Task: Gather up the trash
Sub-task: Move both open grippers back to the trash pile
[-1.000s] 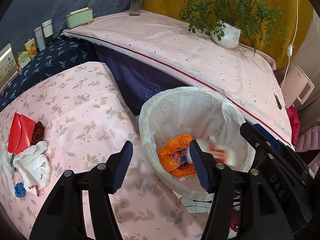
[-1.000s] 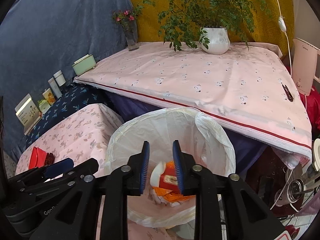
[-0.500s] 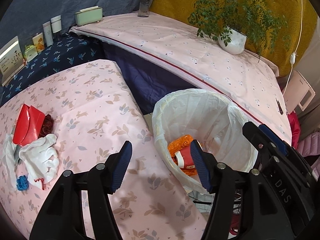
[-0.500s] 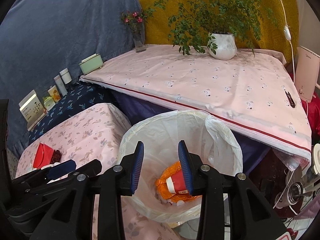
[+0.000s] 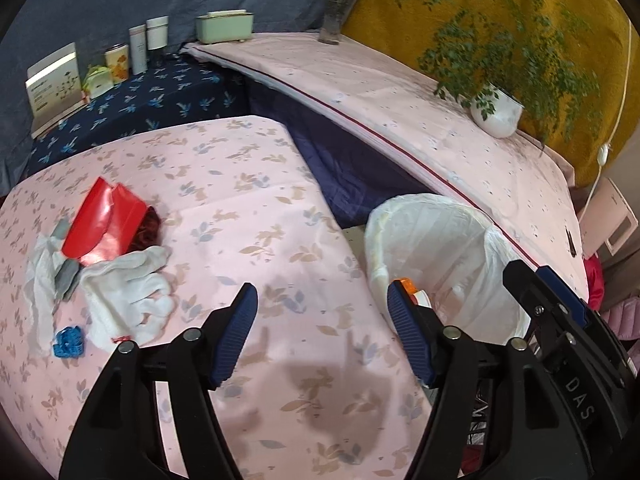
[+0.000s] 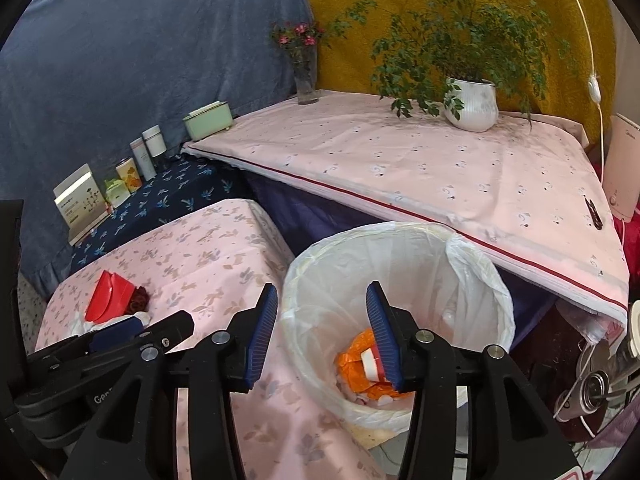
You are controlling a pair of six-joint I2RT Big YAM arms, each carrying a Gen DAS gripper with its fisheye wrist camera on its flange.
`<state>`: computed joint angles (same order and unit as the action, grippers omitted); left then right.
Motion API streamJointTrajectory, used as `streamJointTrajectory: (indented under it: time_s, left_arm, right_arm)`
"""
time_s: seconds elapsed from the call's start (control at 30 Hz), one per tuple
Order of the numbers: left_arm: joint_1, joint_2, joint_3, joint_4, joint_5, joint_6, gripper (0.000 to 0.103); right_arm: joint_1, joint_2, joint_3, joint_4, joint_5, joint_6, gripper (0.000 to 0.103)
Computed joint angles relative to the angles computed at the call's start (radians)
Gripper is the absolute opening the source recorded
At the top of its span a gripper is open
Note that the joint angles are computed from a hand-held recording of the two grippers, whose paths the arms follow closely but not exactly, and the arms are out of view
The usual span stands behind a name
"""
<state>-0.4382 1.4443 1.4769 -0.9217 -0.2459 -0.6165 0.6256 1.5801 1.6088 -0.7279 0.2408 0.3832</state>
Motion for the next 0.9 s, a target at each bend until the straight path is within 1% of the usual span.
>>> streamJointTrajectory:
  time_s: [0.13, 0.43, 0.6, 0.67, 0.8, 0.9]
  left_arm:
    - [0.029, -0.042, -0.048, -0.004, -0.008, -0.021, 0.065]
    - [0.099, -0.146, -0.157, -0.017, -0.047, -0.038, 0.065]
    - [0.152, -0.201, -0.217, -0.034, -0.081, -0.034, 0.072]
    - [0.177, -0.223, -0.242, -0.038, -0.090, -0.036, 0.072]
    - [0.236, -0.264, -0.295, -0.045, -0.082, -0.044, 0.072]
    - [0.287, -0.289, -0.329, -0.042, -0.058, -0.043, 0.072]
  right_arm:
    - [0.034, 0.013, 0.014, -0.006, -0.002, -0.012, 0.046]
    - [0.111, 0.057, 0.054, -0.021, -0.017, -0.024, 0.048]
    - [0.158, 0.094, 0.093, -0.036, -0.026, -0.038, 0.048]
    - [0.177, 0.111, 0.110, -0.043, -0.032, -0.044, 0.048]
    - [0.210, 0.148, 0.145, -0.057, -0.043, -0.056, 0.048]
    - [0.232, 0.180, 0.181, -0.074, -0.049, -0.059, 0.048]
